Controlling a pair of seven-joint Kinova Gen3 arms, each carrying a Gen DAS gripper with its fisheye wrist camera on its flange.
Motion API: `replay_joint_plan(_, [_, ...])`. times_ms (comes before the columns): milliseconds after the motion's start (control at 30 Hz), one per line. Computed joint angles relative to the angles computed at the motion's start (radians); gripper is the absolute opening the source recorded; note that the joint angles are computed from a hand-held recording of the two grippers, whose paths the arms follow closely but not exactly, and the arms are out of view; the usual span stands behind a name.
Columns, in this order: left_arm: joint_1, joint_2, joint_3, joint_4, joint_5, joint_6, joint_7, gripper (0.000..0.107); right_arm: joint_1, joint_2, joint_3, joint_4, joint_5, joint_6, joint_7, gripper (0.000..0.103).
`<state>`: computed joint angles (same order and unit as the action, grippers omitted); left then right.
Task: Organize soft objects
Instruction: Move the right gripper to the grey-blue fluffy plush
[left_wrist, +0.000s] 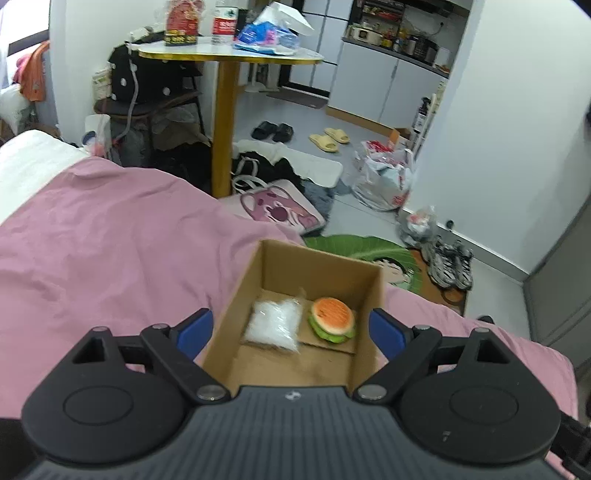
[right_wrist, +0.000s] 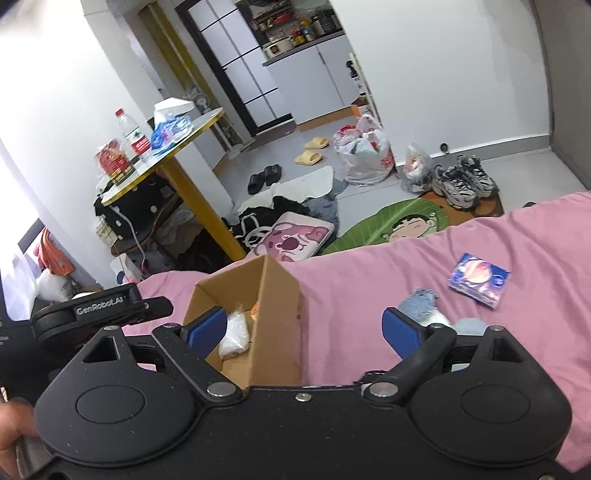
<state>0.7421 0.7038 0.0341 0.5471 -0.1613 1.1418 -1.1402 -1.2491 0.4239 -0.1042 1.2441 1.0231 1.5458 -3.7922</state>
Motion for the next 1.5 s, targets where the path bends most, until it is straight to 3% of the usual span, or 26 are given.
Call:
replay_joint_plan(367, [0.09,-0.015,0.001,0.005,-0.036,0.015,-0.031,0.091,-0.03,-0.079,-0.068,0.161,0.011,0.078,-0.194,0.091])
replay_joint_plan(500, [0.13,-0.027,-0.008,0.042,-0.065,-0.017,-0.034,0.103,-0.028,-0.101,-0.101,0.21,0.008,0.085,-0.246,0.091])
replay_joint_plan(933, [0.21,-0.004,-0.002,0.012,-0.104,0.026,-0.041,0.103,-0.019,-0.174,-0.19,0.359,-0.016,0.142,-0.421,0.091])
replay_joint_plan(1233, [0.256,-0.016,-0.004,0.055,-0.113,-0.006,-0.003,0.103,0.029,-0.219,-0.232,0.487,-0.056,0.067,-0.585,0.09])
replay_joint_plan(1333, [0.271,0.004,-0.005,0.025,-0.119,0.017,0.004,0.103,0.042,-0.223,-0.235,0.52,-0.076,0.048,-0.656,0.077])
replay_joint_plan(1500, [0.281,0.054,0.003,-0.057,-0.101,0.065,-0.02,0.103,0.075,-0.256,-0.249,0.62,-0.065,-0.051,-0.782,0.075])
